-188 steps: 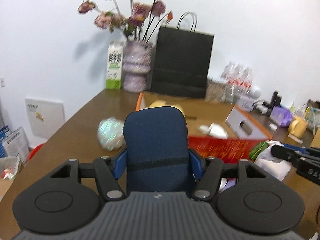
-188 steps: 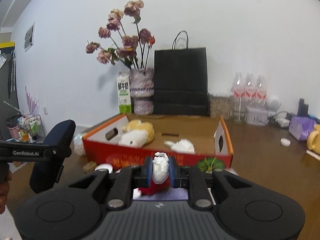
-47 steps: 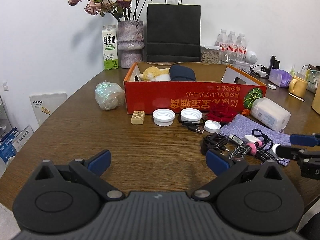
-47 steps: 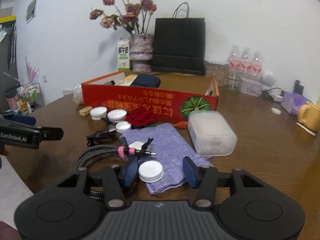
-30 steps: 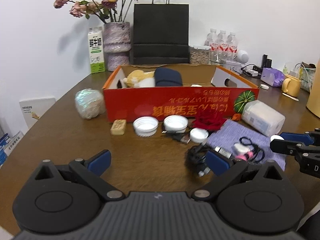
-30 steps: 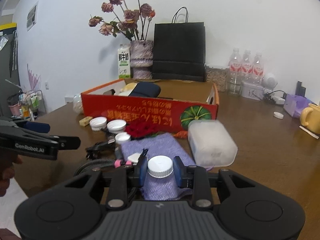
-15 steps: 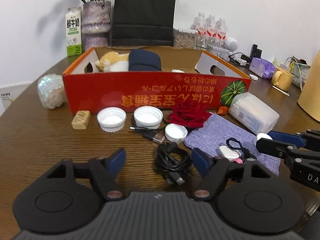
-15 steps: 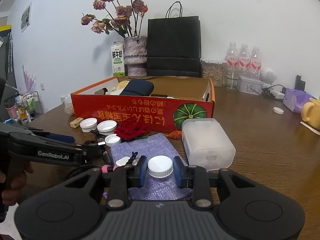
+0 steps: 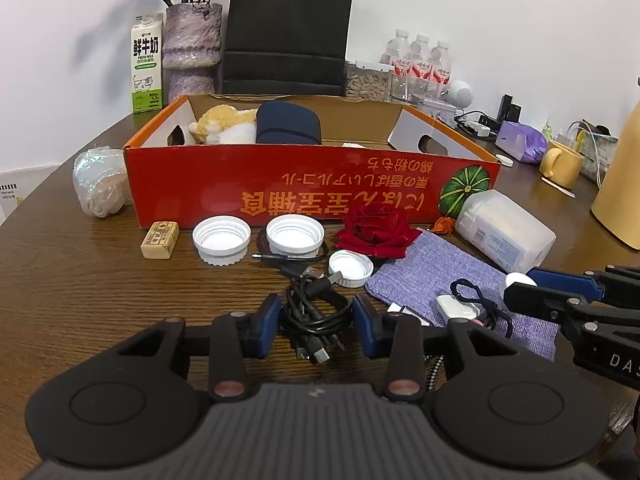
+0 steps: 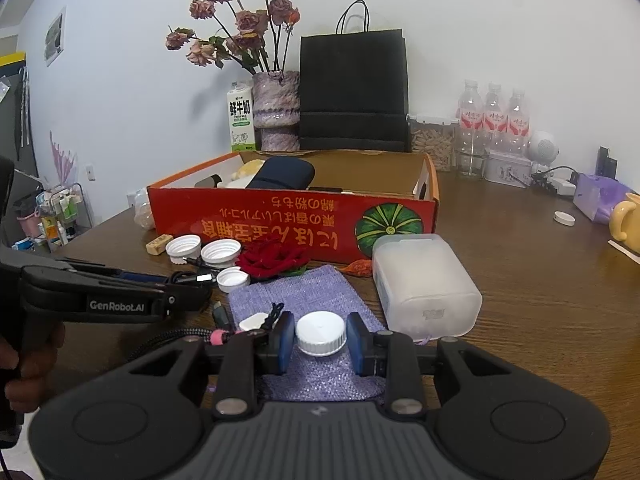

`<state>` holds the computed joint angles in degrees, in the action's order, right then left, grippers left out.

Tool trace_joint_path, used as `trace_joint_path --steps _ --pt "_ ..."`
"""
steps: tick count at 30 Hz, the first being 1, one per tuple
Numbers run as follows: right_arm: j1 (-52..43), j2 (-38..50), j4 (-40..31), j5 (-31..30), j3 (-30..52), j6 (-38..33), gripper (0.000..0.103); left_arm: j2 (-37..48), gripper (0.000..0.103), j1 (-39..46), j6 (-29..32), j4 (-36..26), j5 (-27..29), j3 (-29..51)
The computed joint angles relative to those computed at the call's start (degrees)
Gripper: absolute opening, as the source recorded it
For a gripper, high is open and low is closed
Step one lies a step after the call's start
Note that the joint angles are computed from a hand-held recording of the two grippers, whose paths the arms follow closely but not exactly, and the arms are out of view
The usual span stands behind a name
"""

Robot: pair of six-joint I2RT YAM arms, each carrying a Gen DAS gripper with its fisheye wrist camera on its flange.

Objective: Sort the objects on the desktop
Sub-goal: 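Grasp the black cable with the left gripper while the right gripper grasps a white lid, then carry the black cable and white lid over the cardboard box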

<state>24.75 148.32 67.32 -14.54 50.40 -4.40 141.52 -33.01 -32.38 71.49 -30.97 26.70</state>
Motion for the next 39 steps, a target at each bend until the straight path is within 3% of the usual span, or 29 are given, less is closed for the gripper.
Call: trace_joint_path --steps 10,20,29,39 --pt "1.5 -4.0 0.8 0.6 -0.6 -0.1 0.027 -3.6 0.039 -0.2 1.4 6.4 -3.9 -5.1" --pt "4.7 -8.2 -7.5 3.1 8.2 0.8 0.027 -10.3 0.039 6.7 8.8 10.2 -2.5 -6.5" --pt "4.7 -5.7 -19.5 5.4 23.8 3.4 0.027 -16.7 0.039 14.3 15.3 3.9 3.3 -0.4" --pt "2.6 5.9 -36.5 6.2 51.1 5.8 0.027 -14.5 0.039 20.0 17.4 -5.4 5.7 11.6"
